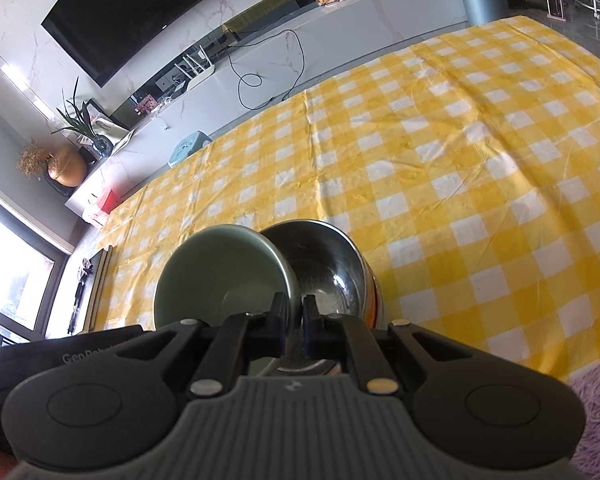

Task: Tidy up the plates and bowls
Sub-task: 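Carry the green bowl with both tools and lower it into the orange bowl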

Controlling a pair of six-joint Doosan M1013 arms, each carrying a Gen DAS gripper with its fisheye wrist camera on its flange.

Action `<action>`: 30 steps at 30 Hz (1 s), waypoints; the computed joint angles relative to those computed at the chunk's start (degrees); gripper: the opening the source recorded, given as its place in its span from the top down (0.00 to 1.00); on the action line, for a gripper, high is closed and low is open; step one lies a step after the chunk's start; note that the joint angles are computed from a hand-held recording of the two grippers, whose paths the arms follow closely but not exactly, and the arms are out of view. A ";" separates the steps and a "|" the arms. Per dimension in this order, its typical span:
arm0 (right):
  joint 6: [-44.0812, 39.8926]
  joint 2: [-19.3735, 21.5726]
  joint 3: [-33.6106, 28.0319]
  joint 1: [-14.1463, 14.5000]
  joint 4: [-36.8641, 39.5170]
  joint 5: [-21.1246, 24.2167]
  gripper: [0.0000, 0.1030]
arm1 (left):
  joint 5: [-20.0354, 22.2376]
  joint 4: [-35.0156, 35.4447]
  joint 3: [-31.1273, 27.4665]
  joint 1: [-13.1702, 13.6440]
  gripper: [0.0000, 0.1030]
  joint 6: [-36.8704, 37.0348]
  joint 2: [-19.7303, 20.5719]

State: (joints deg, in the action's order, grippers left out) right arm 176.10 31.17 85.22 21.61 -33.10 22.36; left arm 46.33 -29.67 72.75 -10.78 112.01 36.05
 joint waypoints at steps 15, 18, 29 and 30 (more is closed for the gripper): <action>3.18 -0.53 0.39 0.01 -2.40 2.03 0.95 | 2.27 3.37 -2.22 -1.49 0.88 4.97 0.89; 2.60 -0.57 0.49 -0.14 -1.44 2.52 0.94 | 3.39 4.43 -2.65 -1.76 0.87 5.21 1.24; -2.20 0.71 -1.33 0.19 0.34 5.61 0.94 | 4.02 7.33 -3.61 -2.16 0.87 4.61 1.92; -2.51 0.85 -1.59 0.29 0.06 6.11 0.94 | 4.05 7.36 -3.72 -2.17 0.87 4.71 1.99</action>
